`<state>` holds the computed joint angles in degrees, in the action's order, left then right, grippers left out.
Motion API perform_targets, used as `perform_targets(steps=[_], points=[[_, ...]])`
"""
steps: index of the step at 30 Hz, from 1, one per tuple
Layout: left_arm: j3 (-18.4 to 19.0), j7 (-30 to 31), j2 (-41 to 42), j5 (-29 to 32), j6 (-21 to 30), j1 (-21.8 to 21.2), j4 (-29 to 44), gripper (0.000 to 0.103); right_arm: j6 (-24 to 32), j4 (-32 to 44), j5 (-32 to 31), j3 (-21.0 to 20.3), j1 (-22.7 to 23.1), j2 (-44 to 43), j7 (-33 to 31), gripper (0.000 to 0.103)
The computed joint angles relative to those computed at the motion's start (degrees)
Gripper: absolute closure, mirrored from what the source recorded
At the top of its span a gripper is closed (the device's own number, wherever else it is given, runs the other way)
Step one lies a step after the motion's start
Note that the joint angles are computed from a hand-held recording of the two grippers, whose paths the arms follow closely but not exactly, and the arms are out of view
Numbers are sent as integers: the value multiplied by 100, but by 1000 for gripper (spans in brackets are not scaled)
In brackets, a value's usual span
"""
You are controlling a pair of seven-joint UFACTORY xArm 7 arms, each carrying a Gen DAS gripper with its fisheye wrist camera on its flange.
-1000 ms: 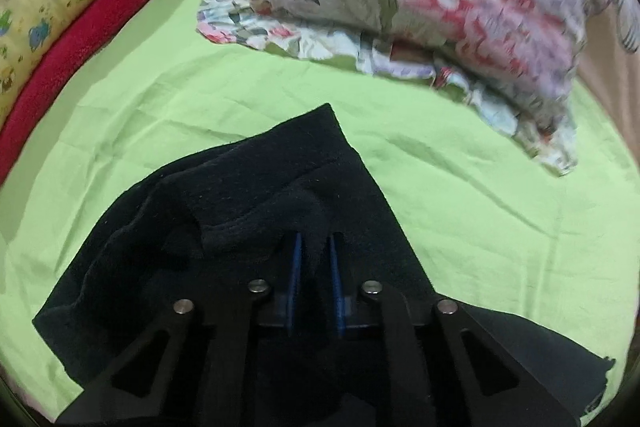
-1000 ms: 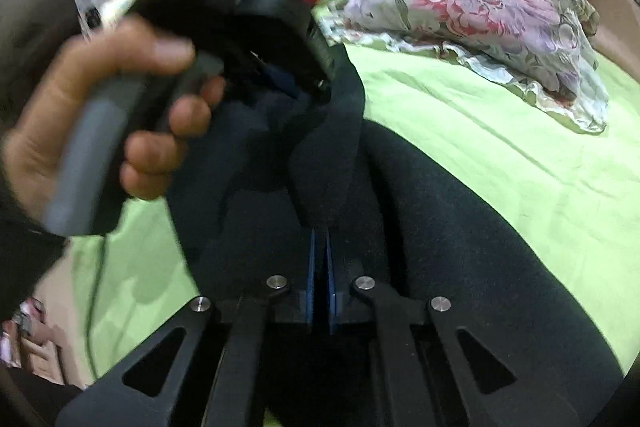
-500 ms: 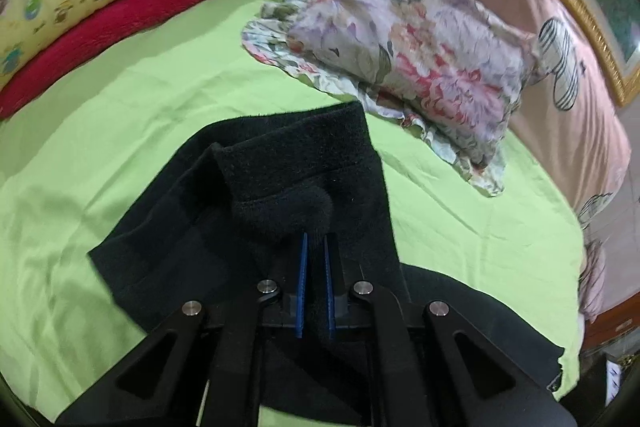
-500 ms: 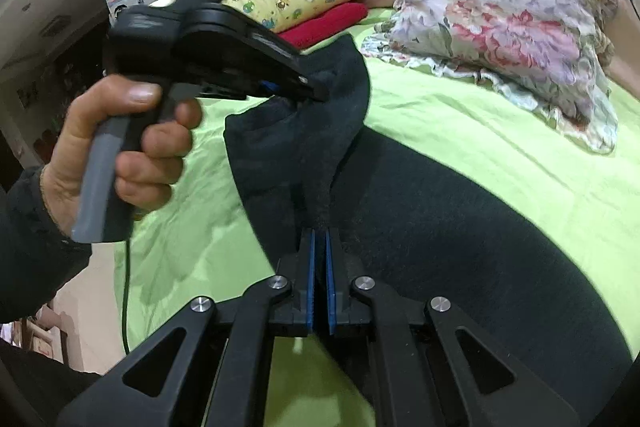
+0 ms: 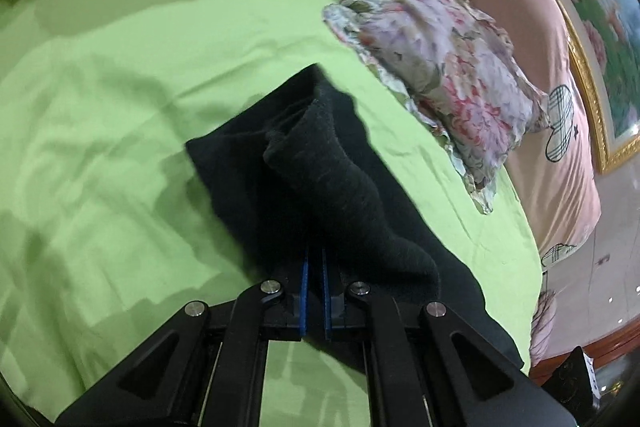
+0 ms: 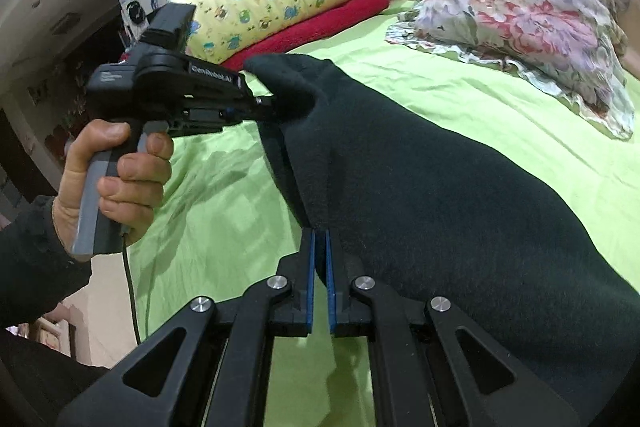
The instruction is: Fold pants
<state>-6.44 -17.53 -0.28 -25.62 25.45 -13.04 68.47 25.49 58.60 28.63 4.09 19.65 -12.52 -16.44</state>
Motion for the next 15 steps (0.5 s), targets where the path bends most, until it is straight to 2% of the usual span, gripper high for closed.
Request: perform_targets(steps=[3, 6, 7, 9, 11, 13, 15], points=[[31, 365, -42, -352, -36, 21, -118, 99, 52, 103, -222, 87, -65, 162, 251, 97], [54, 585, -67, -455, -18, 35, -166, 99, 135, 166, -292, 116, -96, 285, 412, 97], [65, 621, -90, -470, 19, 45, -180, 99, 221, 213, -201, 93, -84, 342, 396, 94], [77, 611, -203, -399, 8, 57, -265, 100, 257, 214, -134, 122, -104, 363, 534, 93], [77, 367, -375, -18, 15, 81, -378, 99, 220, 201, 3, 138, -88, 364, 592, 88], [128, 526, -519, -75, 80, 48, -455, 95, 151, 201, 130, 153, -51, 354, 584, 88], [94, 260, -672, 339, 202, 112, -524, 85, 117, 209, 126, 186, -26, 322, 638, 87]])
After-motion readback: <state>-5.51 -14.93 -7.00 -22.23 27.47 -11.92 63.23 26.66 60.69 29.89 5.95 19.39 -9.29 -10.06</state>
